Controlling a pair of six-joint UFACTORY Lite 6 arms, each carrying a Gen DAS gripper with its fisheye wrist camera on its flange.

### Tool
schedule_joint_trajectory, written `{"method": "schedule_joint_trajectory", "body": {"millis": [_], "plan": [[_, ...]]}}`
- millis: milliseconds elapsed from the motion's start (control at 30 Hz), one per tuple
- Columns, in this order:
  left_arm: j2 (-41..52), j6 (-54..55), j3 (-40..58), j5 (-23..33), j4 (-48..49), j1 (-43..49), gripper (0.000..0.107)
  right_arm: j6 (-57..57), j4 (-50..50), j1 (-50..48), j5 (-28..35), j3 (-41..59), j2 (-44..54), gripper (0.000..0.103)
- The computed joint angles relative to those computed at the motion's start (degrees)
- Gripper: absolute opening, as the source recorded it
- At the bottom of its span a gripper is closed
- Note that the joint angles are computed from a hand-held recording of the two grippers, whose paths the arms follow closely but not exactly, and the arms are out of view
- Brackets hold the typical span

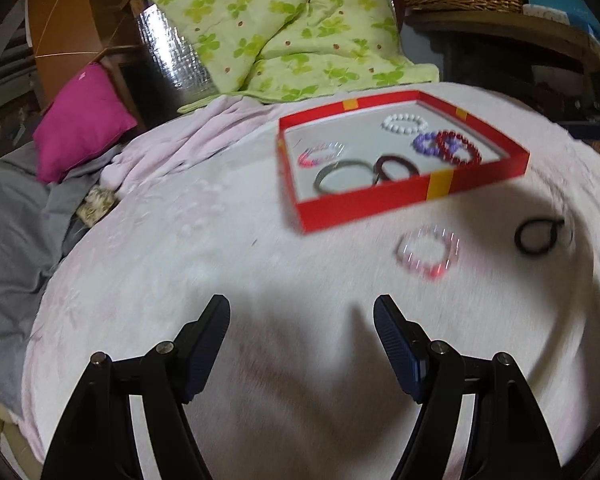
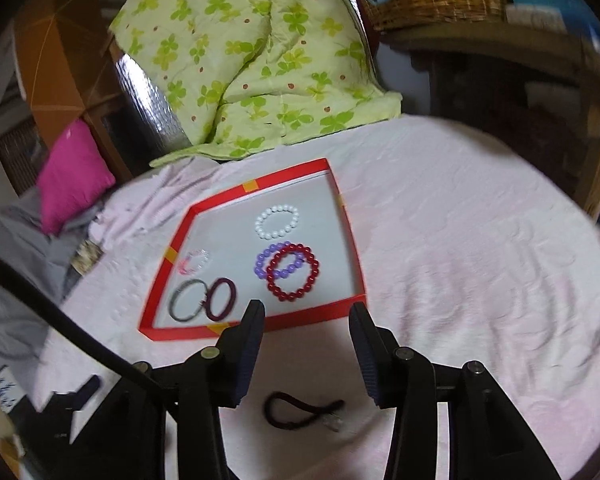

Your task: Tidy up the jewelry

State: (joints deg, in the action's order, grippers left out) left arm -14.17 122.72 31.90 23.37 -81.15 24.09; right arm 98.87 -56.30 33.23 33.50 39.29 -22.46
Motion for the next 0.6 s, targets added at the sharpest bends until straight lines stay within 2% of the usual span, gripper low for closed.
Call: {"method": "schedule_joint_trajectory", "body": {"millis": [300, 600], "plan": [[-4.2, 1.2, -3.1, 5.8, 6.3, 12.5, 0.075, 6.2, 2.3, 9.4, 6.7, -6.2, -11.7, 0.048], [-12.7, -7.6, -4.2, 12.3, 20.4, 22.2, 0.075, 14.1, 2.3, 20.7, 15.6, -10.3, -20.7, 0.049]]}}
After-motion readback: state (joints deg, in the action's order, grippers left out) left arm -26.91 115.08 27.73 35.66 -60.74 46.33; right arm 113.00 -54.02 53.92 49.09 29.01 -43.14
